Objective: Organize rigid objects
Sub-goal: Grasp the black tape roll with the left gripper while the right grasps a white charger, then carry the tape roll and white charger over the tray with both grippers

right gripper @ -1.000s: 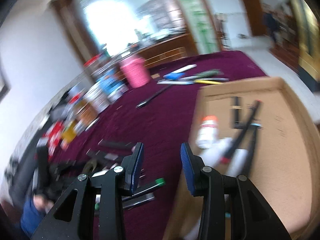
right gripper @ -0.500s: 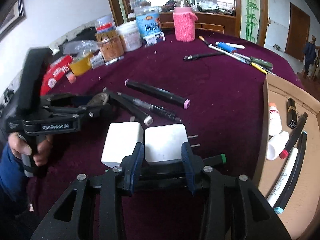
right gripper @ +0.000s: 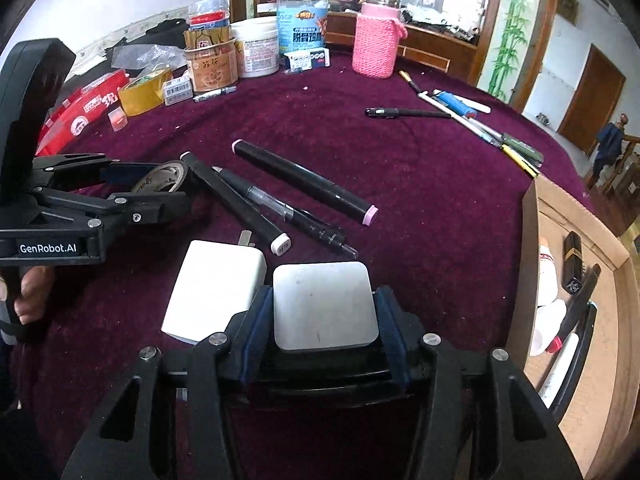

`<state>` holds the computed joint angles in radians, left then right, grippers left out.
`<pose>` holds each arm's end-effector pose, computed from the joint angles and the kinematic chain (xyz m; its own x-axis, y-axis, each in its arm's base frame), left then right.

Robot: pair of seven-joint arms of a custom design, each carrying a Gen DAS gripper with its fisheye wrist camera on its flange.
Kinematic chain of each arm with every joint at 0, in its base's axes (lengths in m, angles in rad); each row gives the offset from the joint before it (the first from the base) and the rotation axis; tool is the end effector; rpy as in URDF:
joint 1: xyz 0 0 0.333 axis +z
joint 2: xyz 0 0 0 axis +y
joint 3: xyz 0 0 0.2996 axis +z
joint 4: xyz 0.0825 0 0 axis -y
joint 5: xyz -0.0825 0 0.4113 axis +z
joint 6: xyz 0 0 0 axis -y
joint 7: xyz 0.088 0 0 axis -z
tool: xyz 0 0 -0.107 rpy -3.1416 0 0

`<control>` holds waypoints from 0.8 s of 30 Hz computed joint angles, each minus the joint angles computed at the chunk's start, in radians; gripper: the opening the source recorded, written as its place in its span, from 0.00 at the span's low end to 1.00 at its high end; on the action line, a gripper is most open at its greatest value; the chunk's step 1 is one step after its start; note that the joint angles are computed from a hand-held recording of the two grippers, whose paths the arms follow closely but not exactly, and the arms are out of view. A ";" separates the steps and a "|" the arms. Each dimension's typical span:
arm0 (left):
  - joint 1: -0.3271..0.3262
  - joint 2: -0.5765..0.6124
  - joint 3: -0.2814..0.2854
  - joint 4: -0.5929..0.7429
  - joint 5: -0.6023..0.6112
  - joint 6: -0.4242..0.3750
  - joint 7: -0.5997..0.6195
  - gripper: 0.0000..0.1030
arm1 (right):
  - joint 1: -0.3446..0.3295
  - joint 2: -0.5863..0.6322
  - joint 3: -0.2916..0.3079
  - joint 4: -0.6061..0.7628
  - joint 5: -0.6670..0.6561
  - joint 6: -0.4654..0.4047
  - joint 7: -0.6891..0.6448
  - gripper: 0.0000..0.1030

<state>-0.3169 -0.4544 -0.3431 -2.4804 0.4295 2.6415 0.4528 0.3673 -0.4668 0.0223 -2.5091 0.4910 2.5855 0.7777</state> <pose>0.3730 -0.3109 0.4786 0.0636 -0.9840 0.1664 -0.7550 -0.1564 -0.6368 0.4401 0.1717 0.4763 0.7369 -0.6757 0.0189 -0.5345 -0.5996 -0.5957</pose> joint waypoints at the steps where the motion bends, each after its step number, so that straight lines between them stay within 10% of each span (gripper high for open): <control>1: 0.001 -0.002 0.000 -0.002 0.000 0.001 -0.004 0.56 | 0.000 -0.010 0.005 -0.015 0.001 0.021 0.001 0.44; 24: 0.059 -0.001 -0.092 0.065 0.216 -0.053 -0.158 0.56 | 0.016 -0.059 -0.143 0.019 0.402 0.074 -0.097 0.44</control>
